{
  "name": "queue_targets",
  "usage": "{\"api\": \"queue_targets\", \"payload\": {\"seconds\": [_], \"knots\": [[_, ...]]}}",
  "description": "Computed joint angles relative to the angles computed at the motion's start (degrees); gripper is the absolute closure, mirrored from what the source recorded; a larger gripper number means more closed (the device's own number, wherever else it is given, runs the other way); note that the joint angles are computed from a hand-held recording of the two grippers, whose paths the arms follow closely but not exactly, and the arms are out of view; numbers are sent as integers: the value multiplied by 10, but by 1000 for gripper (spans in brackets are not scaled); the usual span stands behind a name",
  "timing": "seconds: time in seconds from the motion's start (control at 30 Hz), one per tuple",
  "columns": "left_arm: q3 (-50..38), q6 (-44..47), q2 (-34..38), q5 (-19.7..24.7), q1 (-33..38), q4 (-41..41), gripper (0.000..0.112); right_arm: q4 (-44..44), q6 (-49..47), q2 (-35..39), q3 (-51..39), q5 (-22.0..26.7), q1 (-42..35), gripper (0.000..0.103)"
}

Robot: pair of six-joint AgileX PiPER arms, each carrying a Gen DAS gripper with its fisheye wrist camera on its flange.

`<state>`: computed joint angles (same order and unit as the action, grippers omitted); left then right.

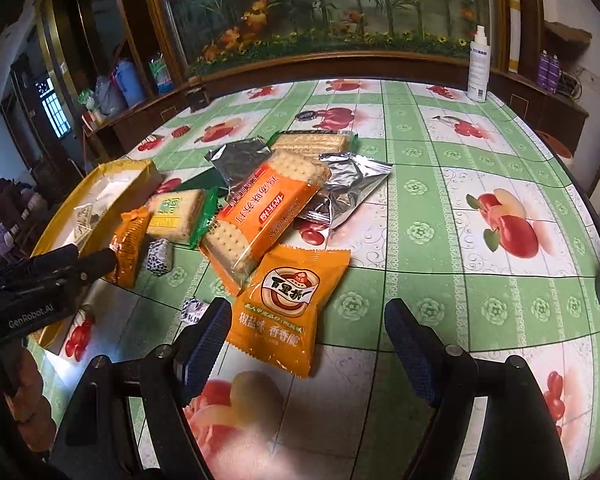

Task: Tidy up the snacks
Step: 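Grasp an orange snack bag with the left tool while the right tool grasps another orange bag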

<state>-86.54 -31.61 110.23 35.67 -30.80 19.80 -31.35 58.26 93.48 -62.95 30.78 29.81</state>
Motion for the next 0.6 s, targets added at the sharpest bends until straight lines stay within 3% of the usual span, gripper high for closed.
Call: {"api": "queue_targets", "payload": {"seconds": [0.13,0.3,0.4,0.43,0.47,0.5,0.53,0.6], "knots": [[-37,13,34,19,10,-8,35,22,-40,55,-58,28,6,22],[-92,71,77,38,20,-55,30,-14,-36,115,-109,90,23,23],[-114,98,92,41,24,-74,29,-17,-39,113,-109,94,20,29],[-111,119,91,34,31,-103,30,-26,-34,110,-106,95,20,41],[-104,128,88,25,36,-124,41,-22,-39,108,-105,96,16,46],[-100,127,85,25,39,-123,68,-19,-42,104,-100,92,12,46],[-98,111,85,30,39,-98,76,-22,-36,97,-89,85,9,48],[-62,121,62,-5,50,-118,85,-13,-33,80,-68,65,-1,49]]}}
